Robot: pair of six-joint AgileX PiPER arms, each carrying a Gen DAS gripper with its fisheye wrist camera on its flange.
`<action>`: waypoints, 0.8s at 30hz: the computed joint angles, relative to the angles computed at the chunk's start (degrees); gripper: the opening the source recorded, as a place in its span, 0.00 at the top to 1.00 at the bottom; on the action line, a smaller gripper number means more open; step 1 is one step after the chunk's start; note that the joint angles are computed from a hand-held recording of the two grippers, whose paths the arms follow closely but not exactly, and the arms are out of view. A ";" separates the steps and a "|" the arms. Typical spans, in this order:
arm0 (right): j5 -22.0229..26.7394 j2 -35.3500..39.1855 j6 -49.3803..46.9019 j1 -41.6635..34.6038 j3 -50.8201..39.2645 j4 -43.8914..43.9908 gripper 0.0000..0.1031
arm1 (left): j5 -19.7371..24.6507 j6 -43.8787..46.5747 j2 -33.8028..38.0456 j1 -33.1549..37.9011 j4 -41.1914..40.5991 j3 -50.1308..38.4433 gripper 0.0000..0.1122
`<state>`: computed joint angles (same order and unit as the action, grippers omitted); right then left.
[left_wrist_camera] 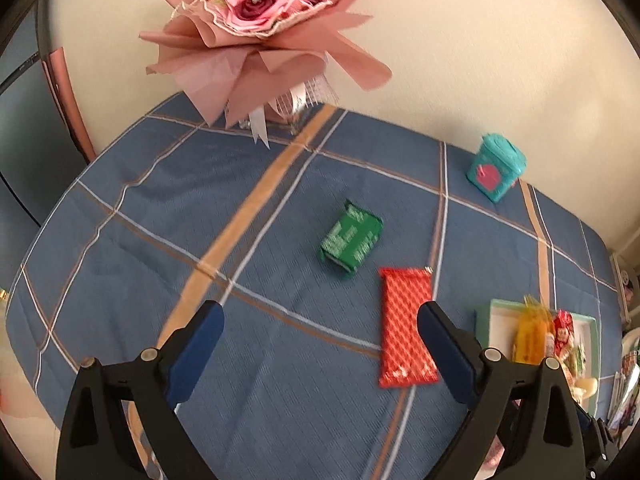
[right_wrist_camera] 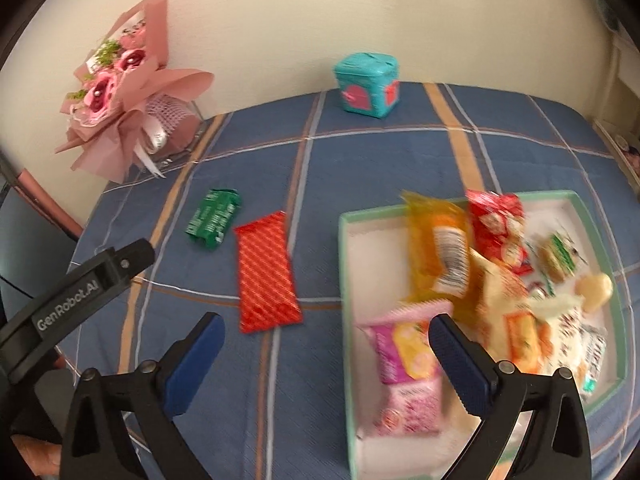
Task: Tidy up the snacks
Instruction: 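Grasp green packet with left tool while right tool grasps red patterned wafer bar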
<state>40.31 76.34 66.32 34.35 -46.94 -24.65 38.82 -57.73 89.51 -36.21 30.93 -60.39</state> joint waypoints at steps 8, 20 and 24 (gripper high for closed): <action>-5.60 8.82 -2.65 0.03 -4.85 0.55 0.00 | -2.32 11.07 3.54 5.69 -8.06 -3.02 0.13; -9.42 21.29 -8.44 -2.66 -11.32 2.80 0.22 | -3.09 22.78 12.26 11.21 -18.02 -10.88 0.13; -10.21 25.60 -12.42 -3.91 -14.41 5.06 0.22 | -3.55 25.99 16.04 11.40 -18.76 -13.25 0.13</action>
